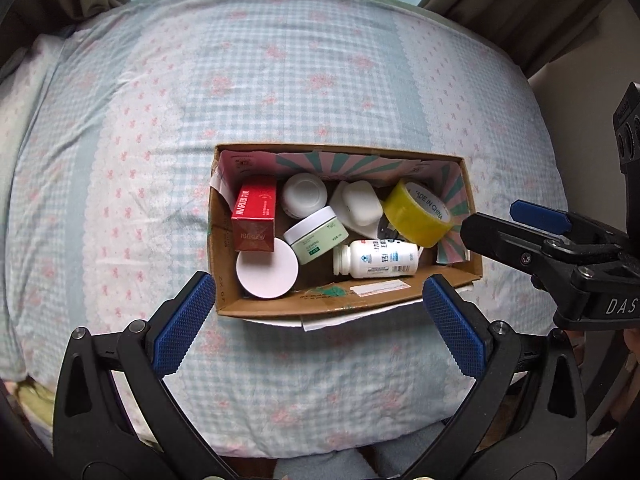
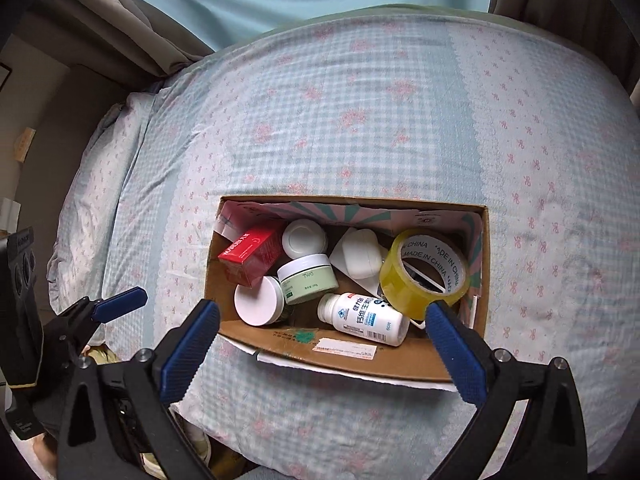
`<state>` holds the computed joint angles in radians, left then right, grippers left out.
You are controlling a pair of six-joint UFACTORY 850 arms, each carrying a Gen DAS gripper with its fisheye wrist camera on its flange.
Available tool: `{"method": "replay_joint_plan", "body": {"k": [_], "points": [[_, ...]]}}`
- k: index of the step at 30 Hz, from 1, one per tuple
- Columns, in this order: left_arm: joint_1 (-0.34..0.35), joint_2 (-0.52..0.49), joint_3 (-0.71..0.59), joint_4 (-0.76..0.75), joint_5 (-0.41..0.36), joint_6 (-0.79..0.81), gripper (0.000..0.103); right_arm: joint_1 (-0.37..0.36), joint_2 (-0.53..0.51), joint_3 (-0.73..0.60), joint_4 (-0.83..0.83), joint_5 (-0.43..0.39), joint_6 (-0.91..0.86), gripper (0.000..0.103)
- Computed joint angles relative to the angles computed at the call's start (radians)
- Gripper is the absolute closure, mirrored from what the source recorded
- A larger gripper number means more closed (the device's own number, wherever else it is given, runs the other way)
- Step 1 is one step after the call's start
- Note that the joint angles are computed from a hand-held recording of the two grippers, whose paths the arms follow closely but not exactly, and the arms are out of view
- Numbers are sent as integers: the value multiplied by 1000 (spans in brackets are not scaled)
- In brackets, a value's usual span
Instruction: Organize rigid objects
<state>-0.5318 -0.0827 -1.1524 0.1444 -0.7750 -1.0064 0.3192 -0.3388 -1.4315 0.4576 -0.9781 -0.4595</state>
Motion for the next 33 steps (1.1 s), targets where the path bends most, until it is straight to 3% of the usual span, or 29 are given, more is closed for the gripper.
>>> {"method": "replay_joint_plan", "body": {"k": [2,10,13,20,26,33], "points": [[-54,3,-54,101,-55,-105,0,-25,52,12,3,-13,-31,1],[-276,-73,-367,480,-337,-308,0,-159,289,34,-57,118,-98,1],[-335,-105,-467,566,-398,-347,0,-203,347,33,-84,147,-106,1],[-464,-150,-579,739,-534,-407,0,-318,453,82,25,189,-217,1],[-521,-123,-532,773,-564,-522,0,-353,527,162,75,241,-284,1],[-520,-115,-508,767,-563,-545,0,-360,545,188,81,257,-293,1]]}}
